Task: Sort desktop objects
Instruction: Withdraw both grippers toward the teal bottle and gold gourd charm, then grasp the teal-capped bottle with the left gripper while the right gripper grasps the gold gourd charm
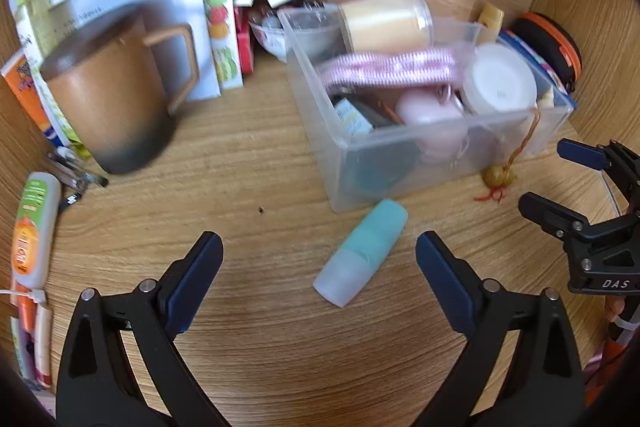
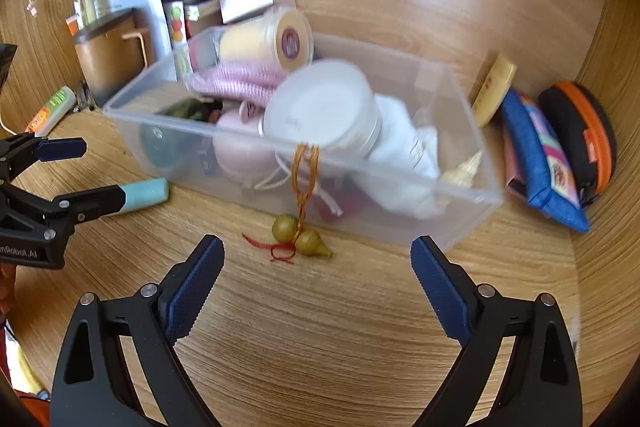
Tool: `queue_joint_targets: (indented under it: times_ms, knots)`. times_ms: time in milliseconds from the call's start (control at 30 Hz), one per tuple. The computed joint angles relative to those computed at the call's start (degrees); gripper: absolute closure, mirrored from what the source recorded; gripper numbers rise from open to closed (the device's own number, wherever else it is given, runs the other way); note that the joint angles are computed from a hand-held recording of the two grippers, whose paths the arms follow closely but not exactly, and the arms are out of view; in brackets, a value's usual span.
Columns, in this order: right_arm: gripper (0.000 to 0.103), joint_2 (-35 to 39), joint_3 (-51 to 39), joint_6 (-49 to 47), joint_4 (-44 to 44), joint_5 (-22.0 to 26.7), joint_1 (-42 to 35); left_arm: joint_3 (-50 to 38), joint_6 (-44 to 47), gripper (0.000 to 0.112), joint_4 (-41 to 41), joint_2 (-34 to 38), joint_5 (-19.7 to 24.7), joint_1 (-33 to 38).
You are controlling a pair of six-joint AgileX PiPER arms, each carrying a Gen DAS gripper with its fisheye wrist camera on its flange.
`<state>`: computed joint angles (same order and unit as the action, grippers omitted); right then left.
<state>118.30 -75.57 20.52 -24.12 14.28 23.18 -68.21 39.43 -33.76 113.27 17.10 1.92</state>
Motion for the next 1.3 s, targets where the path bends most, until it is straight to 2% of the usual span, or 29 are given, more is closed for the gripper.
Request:
queue_joint_targets:
  times_ms: [167,267,467,533,633,800,867,1067,1100,1133,1233,1300]
  knots:
    - [0.01,1.8,-1.0,-4.0,3.8,0.2,-0.1,-0.6,-0.2,0.014,1.2,1.5,0.7,-0.6]
    - [0.01,2.0,-0.6,-12.1,11.5,-1.7,-0.8,-0.9,2.5,0.014,-0.4,1.8,1.8,-0.8]
    - [0.014,3.8,-2.9,-21.0,21.6,-0.4,-2.1,-0.5,6.8,0.014,-4.3,2.0,2.0,-0.8]
    - [0.025,4.1,-3.5,-24.0,24.4,0.3,-2.3,-0.3,6.4,0.014,-4.6,2.3,0.7,-0.8]
    - [0.033,4.8,-4.8,-25.0,24.5,1.7,-2.0,0.2,7.3,0.016,-6.1,2.3,-0.9,-0.9]
    - [0.042,6.1,-6.6,-28.0,26.8,3.2,-1.6,1.3,-0.7,0.023,2.5,2.1,-4.8,-2.6]
    - [0.042,6.2,-6.7,-28.7,27.4,3.1,-1.6,1.2,1.2,0.026,1.3,2.0,-4.6,-2.6]
    - [0.058,6.1,-6.2,-38.7,36.8,2.8,-2.7,1.5,2.6,0.033,-0.1,1.8,-5.0,-2.5]
    - [0.062,6.3,-6.5,-39.4,37.3,2.8,-2.8,1.9,3.2,0.045,-0.9,1.6,-5.5,-2.6]
    - [0.063,6.2,-6.3,-40.3,38.1,2.7,-3.0,2.1,3.9,0.048,-1.9,1.4,-5.8,-2.5]
    - [0.069,6.2,-6.1,-42.8,40.2,2.4,-3.6,2.1,7.4,0.051,-4.4,1.1,-5.0,-1.6]
    - [0.069,5.9,-5.4,-44.5,41.4,1.9,-3.7,2.1,7.5,0.051,-4.4,0.9,-4.8,-1.4]
